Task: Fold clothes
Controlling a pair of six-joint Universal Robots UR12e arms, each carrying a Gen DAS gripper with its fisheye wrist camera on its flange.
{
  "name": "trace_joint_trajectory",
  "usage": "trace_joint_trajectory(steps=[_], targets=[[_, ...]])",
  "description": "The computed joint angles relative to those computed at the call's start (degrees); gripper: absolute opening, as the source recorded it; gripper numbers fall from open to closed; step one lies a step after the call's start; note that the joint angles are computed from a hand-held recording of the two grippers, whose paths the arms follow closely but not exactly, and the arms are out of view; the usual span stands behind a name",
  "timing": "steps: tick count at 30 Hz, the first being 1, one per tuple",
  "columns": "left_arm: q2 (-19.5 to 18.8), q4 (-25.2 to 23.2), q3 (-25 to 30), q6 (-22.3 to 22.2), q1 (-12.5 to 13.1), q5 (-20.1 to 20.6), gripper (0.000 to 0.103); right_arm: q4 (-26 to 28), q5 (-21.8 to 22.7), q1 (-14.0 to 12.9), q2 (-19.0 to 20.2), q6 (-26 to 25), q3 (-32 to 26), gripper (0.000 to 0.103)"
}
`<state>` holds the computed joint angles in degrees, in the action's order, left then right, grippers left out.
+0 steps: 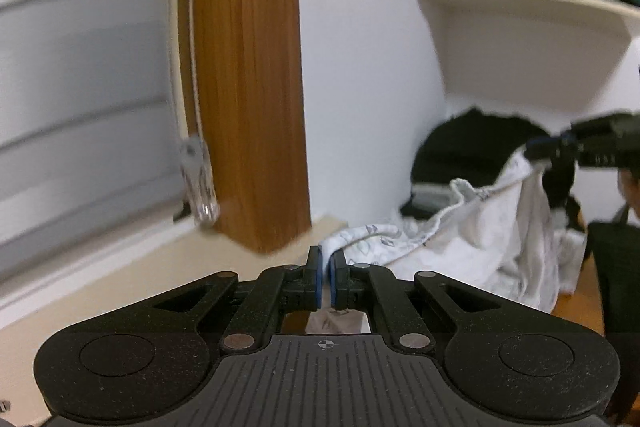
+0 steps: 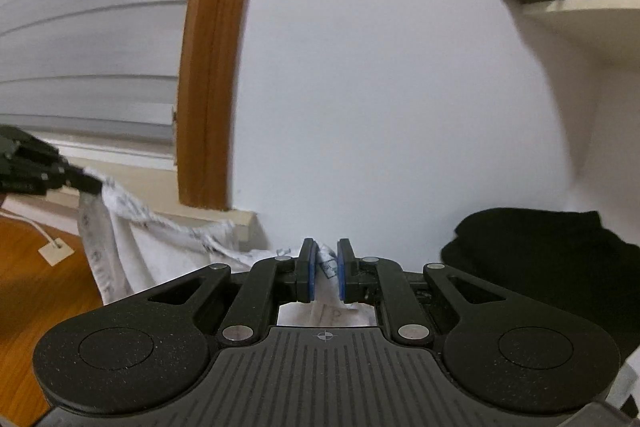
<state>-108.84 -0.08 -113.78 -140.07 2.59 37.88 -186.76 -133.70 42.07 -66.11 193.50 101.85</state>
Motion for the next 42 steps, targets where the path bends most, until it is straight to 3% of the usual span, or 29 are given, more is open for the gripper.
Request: trace_joint_trajectory(steps=[5,8,11,14,19,22,23,25,27,31,33,35,37,39,42], targets=[[-0.8,-1.1,0.6,1.9,-0.6,1.1,0.023,0.4,2.4,-1.0,1.3,0.3,-1.2,0.012],[-1.0,-1.5,0.8,1.2,-0.8,-0.1,0.041,0.2,3.9,-1.8,1.6,0.5,-1.1,0.012],[-1.1,-4.9,1.4,2.7,-1.8,-1.1,0.047,-0.7,4.8,-2.2,1.9,0.1,-0.8,0.012],[-1.6,-8.5,2.1,5.6,-4.0,-0.3,0.058,-0.5,5.5,-2.6,1.5,0.4,-0.1,0.012],[-3.8,-14.3,4.8,9.9,-8.2,1.4,0.063,1.6,6.6,-3.2,0.5,3.9,1.9,0.012],[-5.2,-16.8,6.7,12.5,-11.3,5.6,0.067,2.2,6.4,-3.0,0.1,5.7,3.2,0.013],[-5.8,-17.5,7.4,13.3,-12.3,7.2,0.066,2.9,6.6,-3.0,-0.2,6.5,3.6,0.013],[-6.2,-17.8,7.9,15.6,-13.6,10.7,0.052,4.6,7.3,-2.8,-1.0,8.4,4.8,0.015],[-6.5,-17.6,8.0,17.2,-14.5,13.2,0.006,5.8,7.9,-2.5,-1.8,10.4,6.3,0.022],[-6.5,-10.5,6.9,10.5,-12.6,8.9,0.004,7.1,10.1,-2.0,-2.4,13.1,8.6,0.036],[-6.1,-5.0,6.3,4.9,-11.3,6.6,0.004,7.1,12.0,-1.9,-2.3,14.6,9.4,0.052],[-5.5,-1.3,6.0,1.0,-10.1,5.2,0.004,7.4,13.3,-1.7,-2.1,15.5,9.9,0.052],[-4.8,1.6,5.9,-1.6,-9.2,4.9,0.004,8.5,13.3,-1.4,-1.6,15.9,9.7,0.045],[-4.0,4.3,5.7,-4.0,-8.1,4.5,0.004,9.3,11.0,-1.0,-1.5,16.3,9.1,0.006],[-2.8,7.0,5.2,-6.9,-6.4,4.1,0.004,7.7,8.1,-0.7,-1.6,16.2,8.7,0.003]])
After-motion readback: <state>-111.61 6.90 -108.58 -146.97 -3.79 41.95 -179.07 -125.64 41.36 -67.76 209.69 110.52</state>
